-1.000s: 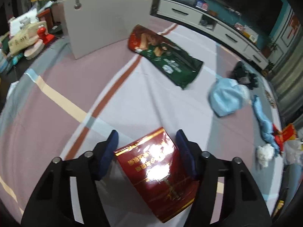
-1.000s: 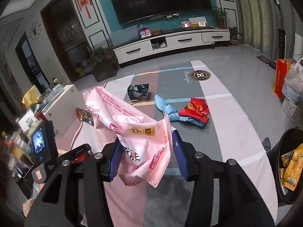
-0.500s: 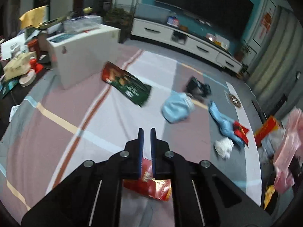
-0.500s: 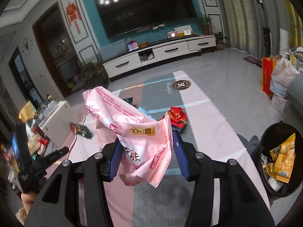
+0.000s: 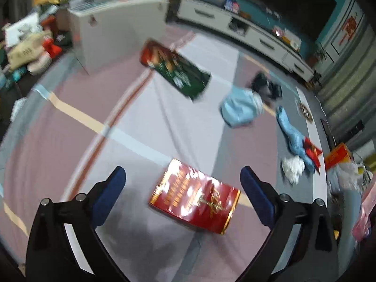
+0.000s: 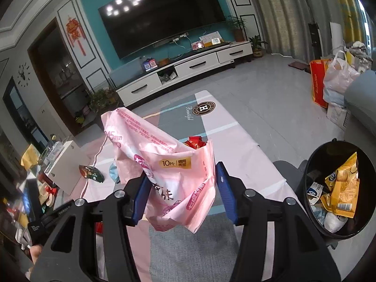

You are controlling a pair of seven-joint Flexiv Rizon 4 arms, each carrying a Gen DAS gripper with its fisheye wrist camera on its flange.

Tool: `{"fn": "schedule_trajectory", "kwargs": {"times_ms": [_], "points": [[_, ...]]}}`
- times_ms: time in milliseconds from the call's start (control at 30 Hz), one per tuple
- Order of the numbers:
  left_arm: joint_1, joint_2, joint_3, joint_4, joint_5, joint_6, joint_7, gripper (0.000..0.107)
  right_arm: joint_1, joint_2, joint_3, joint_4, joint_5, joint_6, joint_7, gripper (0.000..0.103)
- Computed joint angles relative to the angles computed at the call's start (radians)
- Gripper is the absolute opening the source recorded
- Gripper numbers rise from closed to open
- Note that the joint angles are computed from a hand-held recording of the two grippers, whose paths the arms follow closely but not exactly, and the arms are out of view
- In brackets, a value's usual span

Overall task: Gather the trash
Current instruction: 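Grasp and lift the red box with the left tool while the right tool holds the pink bag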

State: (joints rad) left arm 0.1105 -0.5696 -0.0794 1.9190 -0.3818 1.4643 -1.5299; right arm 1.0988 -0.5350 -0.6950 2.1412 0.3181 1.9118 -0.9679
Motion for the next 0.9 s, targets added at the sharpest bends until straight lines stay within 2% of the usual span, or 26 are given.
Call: {"fn": "schedule_trajectory", "kwargs": {"times_ms": [67,200,367,467,533,567,633,700,767,833,900], "points": [[0.009,-0.004,-0.017,0.002,0.007,-0.014,0.027,0.098,-0.007,0.003,0.005,0.002,0.002,0.002,0.001,0.055],[0.026,-0.016,-0.048,-0.014,0.038,-0.07,0.152,0.1,-0.026,0.008,0.022,0.0,-0.003,-0.008,0.007,0.056],[0.001,-0.034,-0.017,-0.038,0.038,-0.136,0.195,0.1,-0.035,0.011,0.03,-0.002,-0.008,-0.009,0.017,0.057],[0.022,-0.042,-0.048,-0.037,0.005,-0.155,0.233,0.1,-0.051,0.014,0.044,-0.003,-0.018,-0.012,0.022,0.058],[0.02,-0.051,-0.052,-0.035,-0.007,-0.131,0.251,0.099,-0.055,0.014,0.047,-0.005,-0.022,-0.016,0.027,0.058],[0.007,-0.054,-0.041,-0.035,-0.003,-0.119,0.248,0.094,-0.056,0.013,0.047,-0.004,-0.024,-0.016,0.029,0.058],[0.0,-0.057,-0.037,-0.031,0.0,-0.093,0.247,0.093,-0.055,0.013,0.045,-0.004,-0.027,-0.017,0.032,0.058],[0.028,-0.057,-0.078,-0.019,-0.022,-0.07,0.271,0.093,-0.055,0.012,0.045,-0.003,-0.029,-0.016,0.034,0.058],[0.076,-0.049,-0.152,0.015,-0.06,-0.004,0.309,0.092,-0.055,0.011,0.044,-0.003,-0.031,-0.016,0.035,0.058],[0.099,-0.03,-0.195,0.045,-0.068,0.05,0.326,0.092,-0.054,0.014,0.043,0.0,-0.032,-0.016,0.036,0.058],[0.152,-0.006,-0.277,0.089,-0.071,0.117,0.357,0.092,-0.049,0.014,0.037,0.002,-0.03,-0.013,0.035,0.058]]}}
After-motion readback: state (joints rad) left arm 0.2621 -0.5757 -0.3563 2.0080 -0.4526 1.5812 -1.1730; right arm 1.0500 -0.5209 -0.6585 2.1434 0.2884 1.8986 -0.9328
